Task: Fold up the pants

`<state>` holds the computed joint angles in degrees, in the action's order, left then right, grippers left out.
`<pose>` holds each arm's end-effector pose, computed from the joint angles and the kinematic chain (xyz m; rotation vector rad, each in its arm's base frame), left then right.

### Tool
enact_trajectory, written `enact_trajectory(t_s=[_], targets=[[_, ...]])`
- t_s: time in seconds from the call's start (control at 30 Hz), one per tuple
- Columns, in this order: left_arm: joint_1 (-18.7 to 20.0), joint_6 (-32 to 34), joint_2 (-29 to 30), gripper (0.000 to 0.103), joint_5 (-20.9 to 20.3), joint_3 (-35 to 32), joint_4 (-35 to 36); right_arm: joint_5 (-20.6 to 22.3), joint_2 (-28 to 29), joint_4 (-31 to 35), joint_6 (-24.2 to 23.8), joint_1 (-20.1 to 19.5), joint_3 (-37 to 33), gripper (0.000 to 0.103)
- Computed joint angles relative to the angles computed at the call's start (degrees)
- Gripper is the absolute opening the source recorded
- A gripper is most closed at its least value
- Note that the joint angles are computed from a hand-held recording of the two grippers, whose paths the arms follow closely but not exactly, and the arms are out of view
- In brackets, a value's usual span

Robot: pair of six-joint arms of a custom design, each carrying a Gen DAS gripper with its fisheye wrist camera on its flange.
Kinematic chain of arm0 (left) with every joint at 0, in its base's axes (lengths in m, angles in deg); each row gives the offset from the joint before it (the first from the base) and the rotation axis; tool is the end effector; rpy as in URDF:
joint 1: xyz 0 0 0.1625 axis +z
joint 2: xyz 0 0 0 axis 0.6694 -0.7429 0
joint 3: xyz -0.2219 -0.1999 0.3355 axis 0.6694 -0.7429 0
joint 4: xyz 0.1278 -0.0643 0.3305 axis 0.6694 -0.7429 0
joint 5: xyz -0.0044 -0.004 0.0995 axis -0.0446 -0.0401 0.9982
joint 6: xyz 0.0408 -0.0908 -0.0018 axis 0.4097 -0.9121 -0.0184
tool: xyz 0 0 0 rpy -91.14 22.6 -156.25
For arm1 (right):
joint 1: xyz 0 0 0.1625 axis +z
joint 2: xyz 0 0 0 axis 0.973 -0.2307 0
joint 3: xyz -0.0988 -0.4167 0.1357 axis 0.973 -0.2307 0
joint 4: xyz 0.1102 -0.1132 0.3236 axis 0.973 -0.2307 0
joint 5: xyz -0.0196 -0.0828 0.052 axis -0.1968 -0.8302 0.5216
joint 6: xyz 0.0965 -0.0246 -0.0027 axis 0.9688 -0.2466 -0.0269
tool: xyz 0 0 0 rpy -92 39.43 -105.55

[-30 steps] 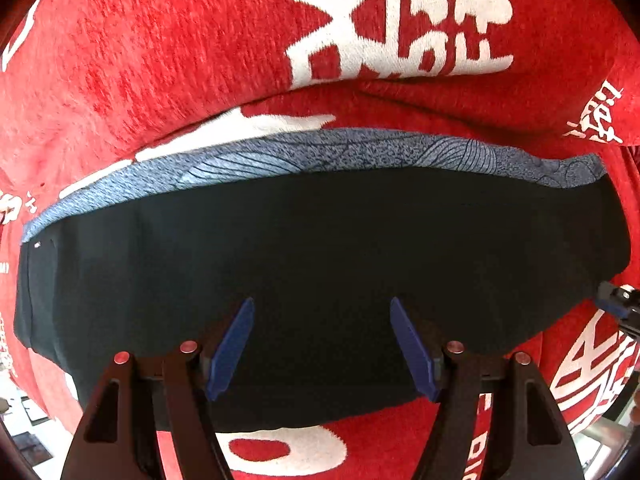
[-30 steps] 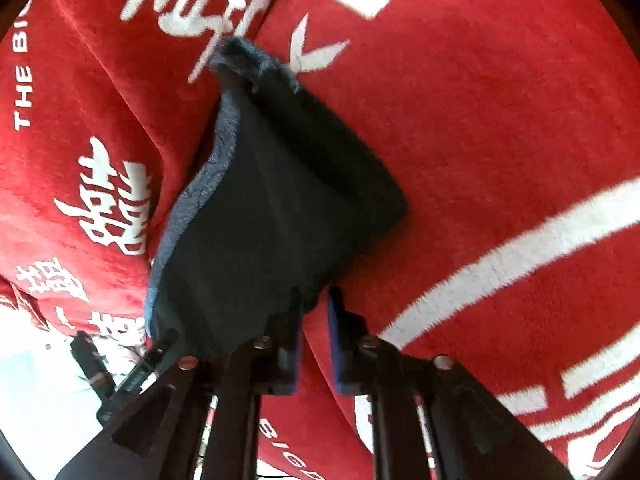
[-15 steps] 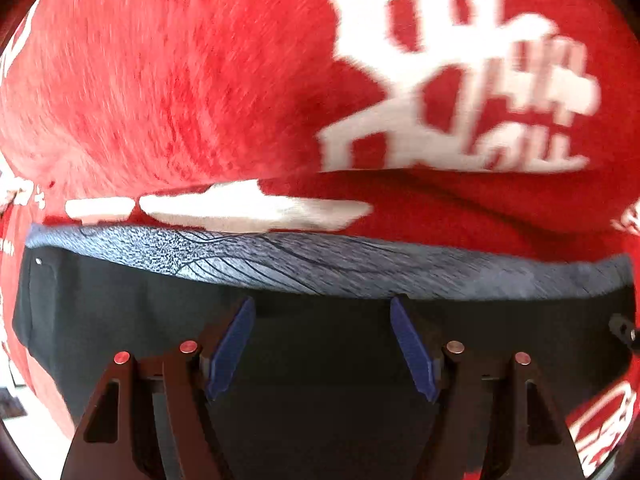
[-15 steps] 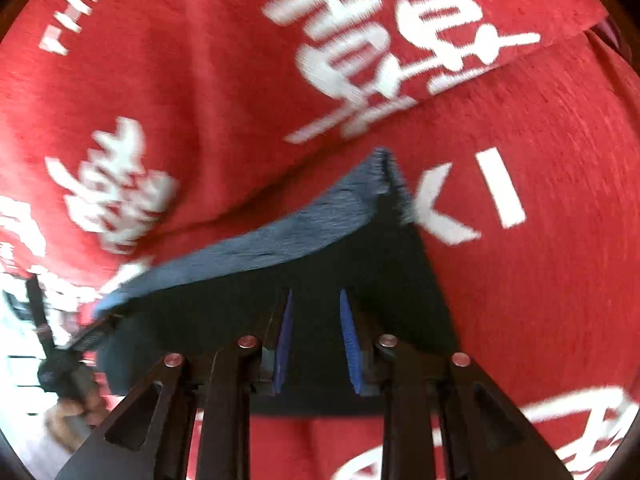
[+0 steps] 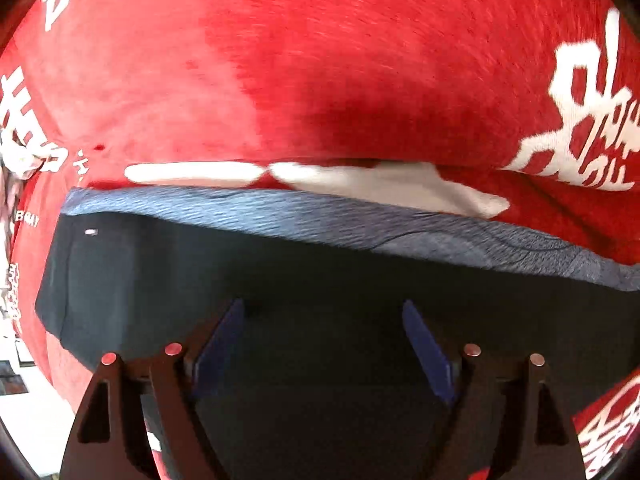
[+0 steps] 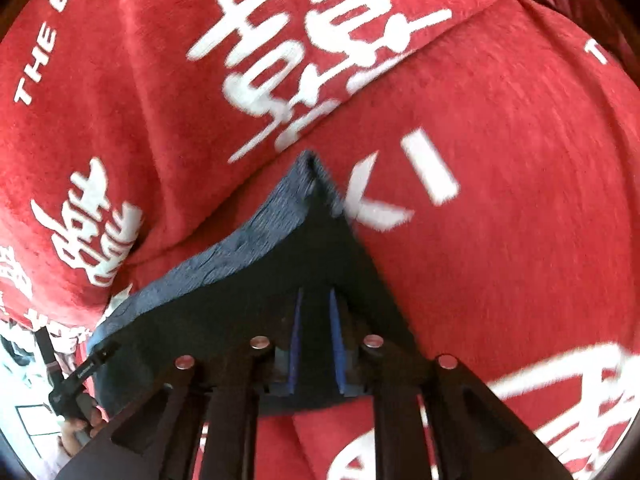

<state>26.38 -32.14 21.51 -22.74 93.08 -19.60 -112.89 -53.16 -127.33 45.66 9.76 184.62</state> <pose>-0.1047 -0.8320 0.1961 0.2511 2.2607 -0.1492 0.0625 -0.4696 0.2742 -0.8454 -2.5846 0.7649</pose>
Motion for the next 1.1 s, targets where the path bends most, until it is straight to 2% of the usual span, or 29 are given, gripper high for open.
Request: enact_trajectory(t_s=[0.03, 0.07, 0.13, 0.17, 0.2, 0.23, 0.33, 0.4, 0.5, 0.57, 0.63, 0.67, 0.7, 0.73, 0.83, 1.0, 1.03, 1.1], targets=[[0.3, 1.7, -1.3, 0.083, 0.2, 1.3, -1.3, 1.6, 0.0, -0.4, 0.3, 0.3, 0.4, 0.019], [0.6, 3.6, -2.4, 0.083, 0.4, 2.3, -2.5, 5.0, 0.7, -1.5, 1.1, 1.0, 1.1, 0.024], [1.6, 7.3, -3.6, 0.083, 0.4, 2.6, -4.4, 10.6, 3.4, -4.6, 3.1, 2.4, 1.9, 0.038], [2.3, 9.1, -4.1, 0.083, 0.4, 2.8, -5.4, 13.2, 5.2, -6.7, 4.1, 3.3, 2.2, 0.048], [2.8, 10.8, -4.4, 0.083, 0.3, 2.4, -5.9, 16.5, 7.8, -9.4, 5.1, 4.3, 2.4, 0.051], [3.6, 12.5, -4.9, 0.083, 0.0, 1.9, -6.1, 20.9, 11.0, -12.5, 6.1, 5.0, 2.4, 0.051], [5.7, 15.3, -5.9, 0.083, 0.0, -0.8, -3.7, 30.6, 22.2, -21.8, 10.1, 7.5, 0.0, 0.051], [7.0, 18.8, -5.9, 0.083, 1.3, -3.2, -4.1, 34.3, 29.9, -24.9, 12.8, 9.5, -4.2, 0.051], [9.3, 22.2, -5.8, 0.083, 3.5, -7.1, -4.4, 36.3, 37.9, -24.9, 16.1, 11.6, -11.0, 0.051], [10.4, 20.9, -7.1, 0.083, 5.0, -5.3, -5.5, 36.2, 40.7, -24.0, 17.2, 12.7, -13.9, 0.051], [12.6, 21.0, -6.2, 0.083, 7.1, -7.9, -4.3, 35.9, 42.3, -21.8, 17.2, 13.4, -16.7, 0.051], [13.7, 22.0, -6.4, 0.09, 6.4, -7.7, -5.5, 35.8, 42.3, -21.3, 16.9, 13.5, -16.8, 0.051], [14.9, 23.5, -6.8, 0.101, 3.8, -7.8, -8.5, 35.8, 42.7, -20.7, 16.9, 13.6, -17.6, 0.051], [15.5, 24.2, -6.4, 0.103, 3.3, -8.6, -9.1, 36.2, 43.1, -20.9, 17.0, 13.7, -18.0, 0.051], [15.9, 22.0, -4.9, 0.103, 0.9, -13.2, -4.5, 37.5, 44.1, -22.9, 16.9, 14.0, -19.4, 0.051], [16.3, 24.7, -5.6, 0.103, 0.0, -11.8, -7.3, 37.5, 45.7, -21.4, 19.4, 14.2, -21.6, 0.051], [15.8, 24.1, -5.9, 0.103, 0.2, -11.2, -6.8, 36.9, 46.0, -19.1, 19.5, 14.4, -23.0, 0.049], [15.5, 24.3, -5.9, 0.103, 0.6, -11.5, -5.5, 34.0, 45.1, -13.8, 17.9, 15.2, -24.8, 0.01]])
